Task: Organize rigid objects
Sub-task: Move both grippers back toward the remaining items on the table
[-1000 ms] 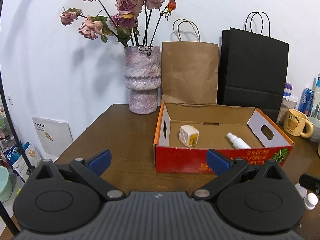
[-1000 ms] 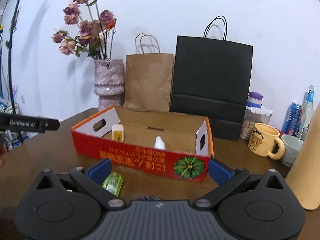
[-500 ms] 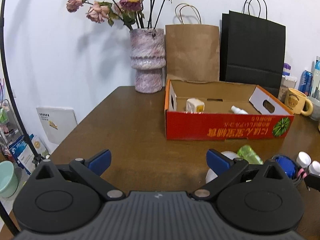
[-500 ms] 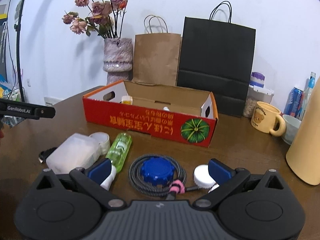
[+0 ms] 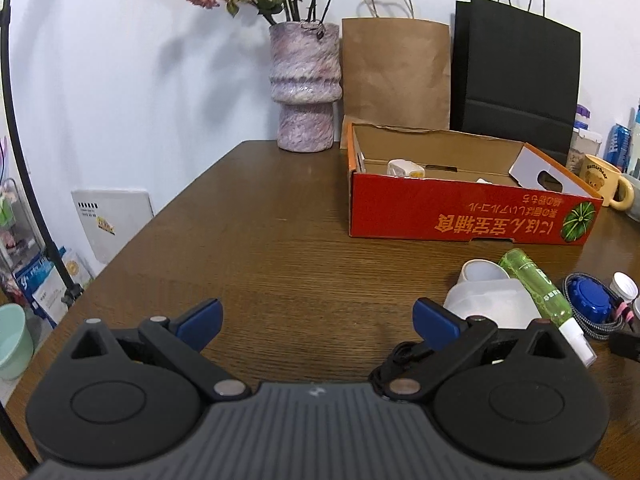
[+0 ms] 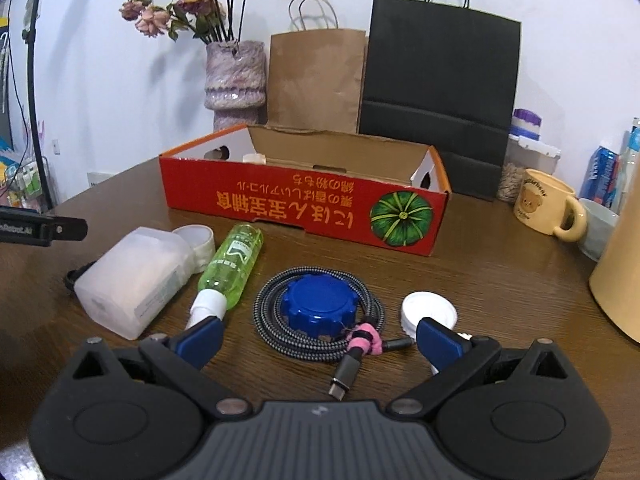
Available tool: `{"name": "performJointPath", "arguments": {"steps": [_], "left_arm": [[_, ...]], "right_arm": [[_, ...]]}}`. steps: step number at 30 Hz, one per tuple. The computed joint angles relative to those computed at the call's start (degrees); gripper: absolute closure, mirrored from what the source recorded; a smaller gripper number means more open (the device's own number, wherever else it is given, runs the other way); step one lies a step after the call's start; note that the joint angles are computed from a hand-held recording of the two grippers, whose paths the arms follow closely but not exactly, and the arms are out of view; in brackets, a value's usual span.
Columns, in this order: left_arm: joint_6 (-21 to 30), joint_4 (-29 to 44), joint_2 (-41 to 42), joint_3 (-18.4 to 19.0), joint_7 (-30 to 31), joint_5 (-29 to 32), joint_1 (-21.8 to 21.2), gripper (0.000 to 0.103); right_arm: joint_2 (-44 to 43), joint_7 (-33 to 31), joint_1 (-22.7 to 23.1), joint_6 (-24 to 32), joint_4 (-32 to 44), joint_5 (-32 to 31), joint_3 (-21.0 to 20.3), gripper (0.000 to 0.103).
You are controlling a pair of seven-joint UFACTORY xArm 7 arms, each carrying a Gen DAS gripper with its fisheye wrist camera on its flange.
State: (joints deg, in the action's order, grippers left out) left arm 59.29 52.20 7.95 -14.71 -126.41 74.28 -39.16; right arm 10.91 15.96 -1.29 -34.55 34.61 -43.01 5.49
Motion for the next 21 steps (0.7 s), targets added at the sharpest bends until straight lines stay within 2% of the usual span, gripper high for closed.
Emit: {"name": "performJointPath", "arguments": {"steps": [4,11,13,17,21], "left_arm": [[-0.71,-0.61,-0.37,0.06,-0.96,0.38,0.26,0.0],[-1.62,-0.98,-0.61,0.08,-1.55,0.43,0.69,0.0],[-1.4,-0.91,-0.57,0.02,-1.31,0.08,0.71,0.0],[-1.58,-1.02,-0.61,0.0,-1.59,0.29,0.75,0.0],[-1.7,-1.03,-0.6,0.04,-1.71,0.33,0.81,0.0]], "right_arm": [[2.24,-1.02,0.56,2.33,3.19,0.1,0.74,0.0],[5.96,2.21,-1.85,8.51,9.34,-3.57,4.46,0.006],[6.96,4.32,-4.15,9.34,10.63,-6.07,6.6,0.006],[9.89,13.88,-10.97,10.43,14.36,-15.79,11.96,0.006],[9.84,13.67,-8.91,9.45,14.08,-14.45,9.67,0.005]]}}
